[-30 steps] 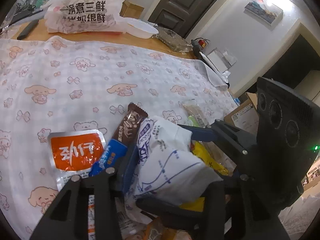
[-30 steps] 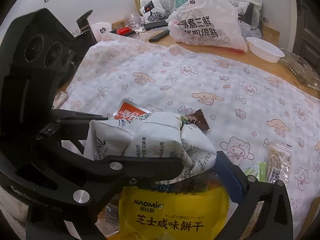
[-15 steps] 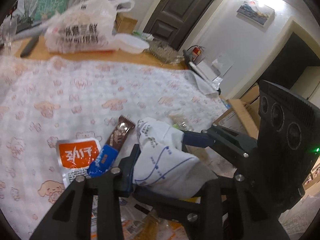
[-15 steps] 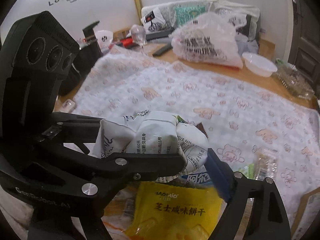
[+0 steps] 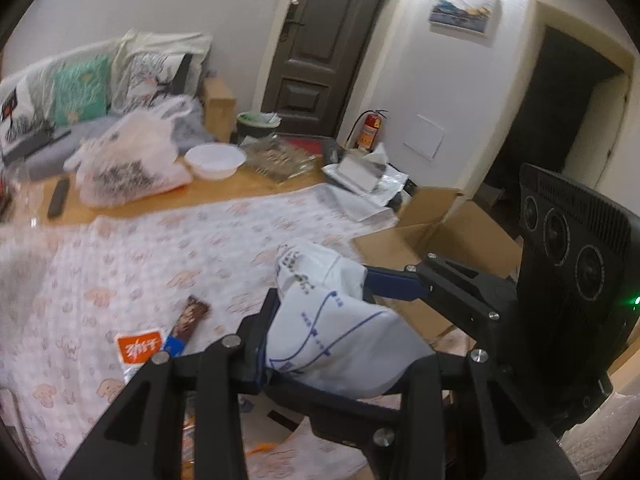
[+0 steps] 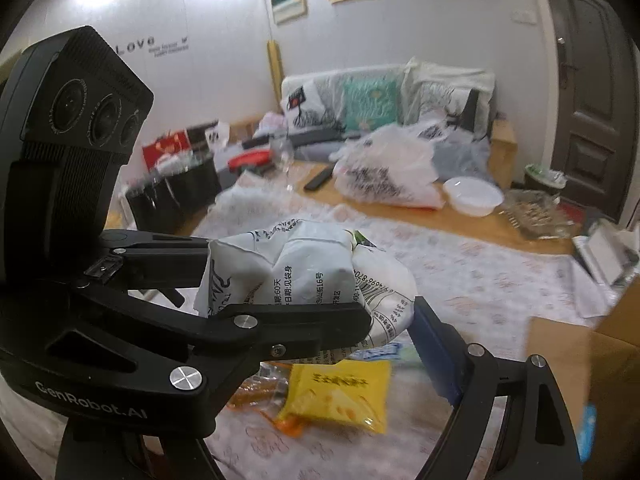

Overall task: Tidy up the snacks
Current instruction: 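Carry the white bag with the left gripper into the box and release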

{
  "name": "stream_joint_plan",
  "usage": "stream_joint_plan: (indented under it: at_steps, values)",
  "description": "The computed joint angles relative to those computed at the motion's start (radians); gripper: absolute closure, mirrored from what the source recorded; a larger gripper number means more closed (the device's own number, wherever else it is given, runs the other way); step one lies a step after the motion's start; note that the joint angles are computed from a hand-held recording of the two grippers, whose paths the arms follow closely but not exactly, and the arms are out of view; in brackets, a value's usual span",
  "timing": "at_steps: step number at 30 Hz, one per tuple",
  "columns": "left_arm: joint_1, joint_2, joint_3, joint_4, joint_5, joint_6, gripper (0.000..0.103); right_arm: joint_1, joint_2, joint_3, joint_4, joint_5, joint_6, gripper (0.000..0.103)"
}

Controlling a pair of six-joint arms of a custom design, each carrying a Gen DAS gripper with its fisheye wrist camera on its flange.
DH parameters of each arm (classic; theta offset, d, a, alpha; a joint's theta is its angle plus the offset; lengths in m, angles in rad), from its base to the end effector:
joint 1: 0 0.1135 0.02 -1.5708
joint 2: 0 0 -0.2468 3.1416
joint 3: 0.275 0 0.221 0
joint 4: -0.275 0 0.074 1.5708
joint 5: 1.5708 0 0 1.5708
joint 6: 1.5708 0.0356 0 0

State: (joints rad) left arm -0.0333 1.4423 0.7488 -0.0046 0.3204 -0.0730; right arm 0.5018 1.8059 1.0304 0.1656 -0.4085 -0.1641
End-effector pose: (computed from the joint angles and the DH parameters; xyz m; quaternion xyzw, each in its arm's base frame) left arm 0.2724 -0.0203 0.1992 0.0497 0.8959 -0.1665 0.4090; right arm 0.3078 0.1850 0.1864 -0.3724 0.7900 0.2534 0.4159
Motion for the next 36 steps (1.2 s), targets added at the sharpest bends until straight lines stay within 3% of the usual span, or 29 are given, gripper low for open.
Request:
stream_joint_plan:
  at_steps: [7,16,23,28,33,36]
  values:
    - [-0.320,0.124,0.247,-0.112,-0.222,-0.074,0.069,-0.266,-0.167,-0.153,0.023,-0.181,-0.031,0.020]
    - [-0.519,0.528,0.719,-0.242,-0.237,-0.100,0.069,-0.598,-0.104,-0.093,-0.076,-0.318,-0.134,0.020]
    - [-0.536,0.745,0.967,-0.333,-0.187,-0.104,0.068,-0.690,0.023,0.010,-0.147,-0.300,-0.190,0.020]
    - [-0.519,0.823,1.058,-0.374,-0.155,-0.089,0.067,-0.685,0.062,0.027,-0.131,-0.242,-0.197,0.020]
    - [-0.516,0.831,1.063,-0.372,-0.178,-0.085,0.063,-0.655,0.071,0.023,-0.108,-0.179,-0.199,0.020]
    - [-0.500,0.807,1.026,-0.348,-0.167,-0.101,0.053,-0.649,0.075,0.021,-0.096,-0.152,-0.196,0.018]
